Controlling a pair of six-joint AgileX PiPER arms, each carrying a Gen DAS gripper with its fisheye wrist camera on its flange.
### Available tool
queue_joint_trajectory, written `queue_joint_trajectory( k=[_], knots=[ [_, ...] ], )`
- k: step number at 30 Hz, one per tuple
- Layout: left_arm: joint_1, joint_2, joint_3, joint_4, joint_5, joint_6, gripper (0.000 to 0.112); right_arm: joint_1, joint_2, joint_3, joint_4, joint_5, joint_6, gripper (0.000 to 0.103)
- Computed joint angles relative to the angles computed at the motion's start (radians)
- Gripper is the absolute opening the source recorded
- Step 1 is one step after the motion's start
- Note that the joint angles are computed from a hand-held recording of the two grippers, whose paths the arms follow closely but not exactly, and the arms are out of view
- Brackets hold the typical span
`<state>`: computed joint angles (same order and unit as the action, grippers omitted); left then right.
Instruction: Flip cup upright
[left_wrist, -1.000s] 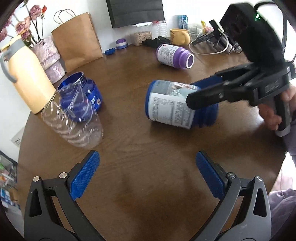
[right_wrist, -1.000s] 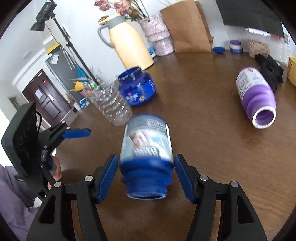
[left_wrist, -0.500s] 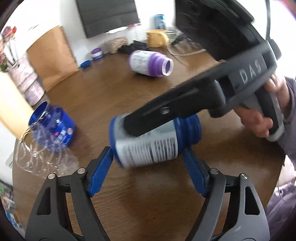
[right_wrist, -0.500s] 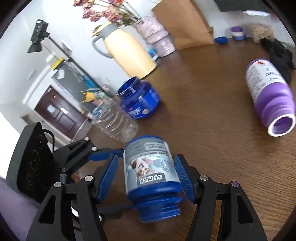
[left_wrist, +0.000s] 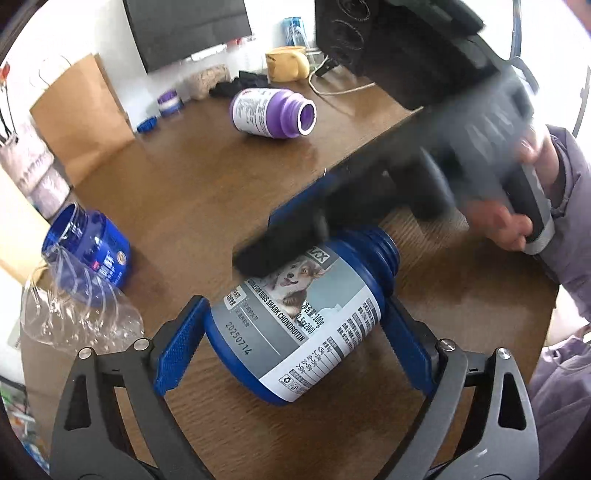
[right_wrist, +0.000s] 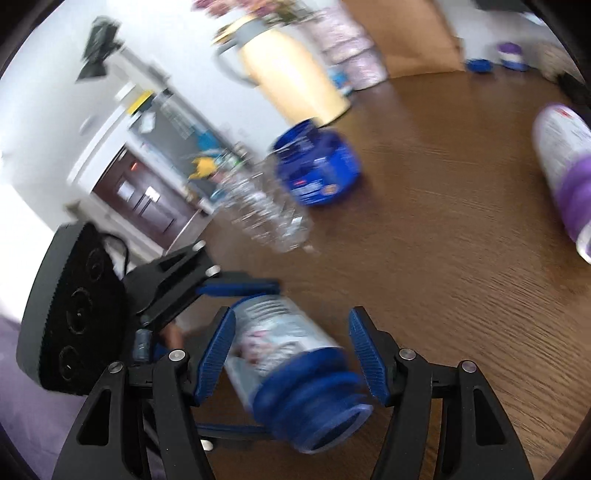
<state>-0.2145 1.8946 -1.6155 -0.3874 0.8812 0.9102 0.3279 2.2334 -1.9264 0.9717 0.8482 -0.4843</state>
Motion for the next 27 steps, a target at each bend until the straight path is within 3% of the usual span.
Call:
queue_joint_trajectory(
  k=[3,6,10,11,13,17,19,21,24,25,27],
  knots=[
    [-0.025,-0.011,0.008,0.044,-0.009,-0.019,0.092,-0.022,-0.069,0.113,0.048,-0.084,-0.008,0.067],
    [-0.038,-0.012,0.011,0.04,-0.047,0.033,0.103,-0.019,-0.158,0.222,0.022,-0.193,0.026,0.067],
    [-0.013,0.021,-0.066,-0.04,0.066,0.116,0.102,-0.005,-0.241,0.322,0.007,-0.275,0.05,0.067],
    [-0.007,0.034,-0.095,-0.062,0.107,0.132,0.1,0.002,-0.261,0.344,-0.015,-0.295,0.074,0.067],
    [-0.006,0.048,-0.129,-0.064,0.156,0.123,0.085,0.014,-0.294,0.381,-0.063,-0.326,0.131,0.067],
    [-0.075,0.031,-0.096,0.097,0.114,-0.034,0.084,0.037,-0.371,0.49,-0.06,-0.406,0.143,0.067],
    [-0.097,0.048,-0.12,0.177,0.161,-0.139,0.085,0.052,-0.41,0.535,-0.122,-0.45,0.207,0.068],
    [-0.096,0.061,-0.149,0.178,0.21,-0.155,0.085,0.061,-0.441,0.58,-0.127,-0.479,0.224,0.068],
    [-0.091,0.061,-0.147,0.159,0.195,-0.159,0.085,0.074,-0.471,0.635,-0.085,-0.505,0.191,0.067],
    [-0.088,0.079,-0.171,0.146,0.212,-0.171,0.081,0.077,-0.474,0.644,-0.079,-0.509,0.19,0.068],
    [-0.084,0.109,-0.206,0.124,0.235,-0.2,0.061,0.082,-0.474,0.658,-0.084,-0.521,0.21,0.068]
  ],
)
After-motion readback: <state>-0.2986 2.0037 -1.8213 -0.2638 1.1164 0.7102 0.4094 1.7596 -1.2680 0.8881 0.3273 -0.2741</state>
